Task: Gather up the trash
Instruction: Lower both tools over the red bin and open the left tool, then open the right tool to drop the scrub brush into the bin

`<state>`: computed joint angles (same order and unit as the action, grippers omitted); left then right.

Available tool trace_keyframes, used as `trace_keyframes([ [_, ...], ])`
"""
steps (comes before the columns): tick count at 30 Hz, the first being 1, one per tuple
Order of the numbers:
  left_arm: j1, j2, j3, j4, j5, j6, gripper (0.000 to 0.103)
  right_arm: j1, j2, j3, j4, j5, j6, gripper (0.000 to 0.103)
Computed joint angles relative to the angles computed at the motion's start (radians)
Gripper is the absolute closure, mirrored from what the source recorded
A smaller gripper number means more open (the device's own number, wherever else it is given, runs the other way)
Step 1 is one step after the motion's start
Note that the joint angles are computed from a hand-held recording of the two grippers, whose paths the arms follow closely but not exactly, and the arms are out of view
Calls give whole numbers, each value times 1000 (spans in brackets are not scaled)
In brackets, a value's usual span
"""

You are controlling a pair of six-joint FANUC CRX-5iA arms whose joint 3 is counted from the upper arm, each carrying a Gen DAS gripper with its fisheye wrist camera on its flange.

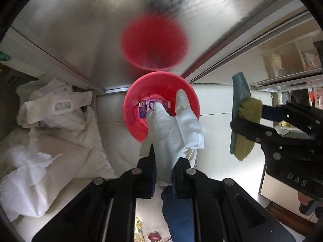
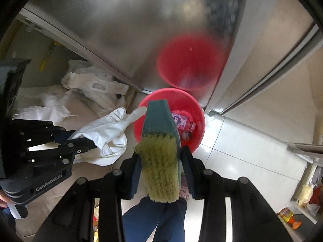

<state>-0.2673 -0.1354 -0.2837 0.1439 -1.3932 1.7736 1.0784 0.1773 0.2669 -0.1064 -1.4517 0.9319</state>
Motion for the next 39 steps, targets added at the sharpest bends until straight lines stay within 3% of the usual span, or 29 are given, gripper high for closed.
trace_keyframes([
  [3, 2, 15, -32, -8, 42, -2, 92, -8, 6, -32, -9, 24, 6, 67],
  [9, 15, 44, -74, 7, 82, -28, 69, -22, 25, -37, -21, 12, 34, 67],
  [13, 17, 49, -78, 22, 84, -34, 26, -32, 35, -35, -35, 4, 65, 67],
  [19, 17, 49, -79, -7, 73, -23, 19, -41, 46, -29, -50, 7, 82, 67],
  [22, 50, 24, -119, 30, 100, -36, 14, -47, 69, -11, -73, -7, 99, 67],
  [27, 61, 14, -128, 33, 103, -39, 13, -36, 85, -8, -58, -14, 106, 66],
  [28, 61, 10, -129, 34, 107, -40, 13, -36, 87, -7, -61, -16, 109, 65],
  [31, 43, 4, -116, 1, 106, -24, 13, -26, 82, -16, -41, -16, 101, 46],
  [36, 43, -5, -107, -7, 87, -12, 13, -44, 57, -22, -87, -6, 135, 34],
  [39, 50, -29, -100, 2, 70, 4, 13, -30, 54, -17, -66, -22, 135, 33],
])
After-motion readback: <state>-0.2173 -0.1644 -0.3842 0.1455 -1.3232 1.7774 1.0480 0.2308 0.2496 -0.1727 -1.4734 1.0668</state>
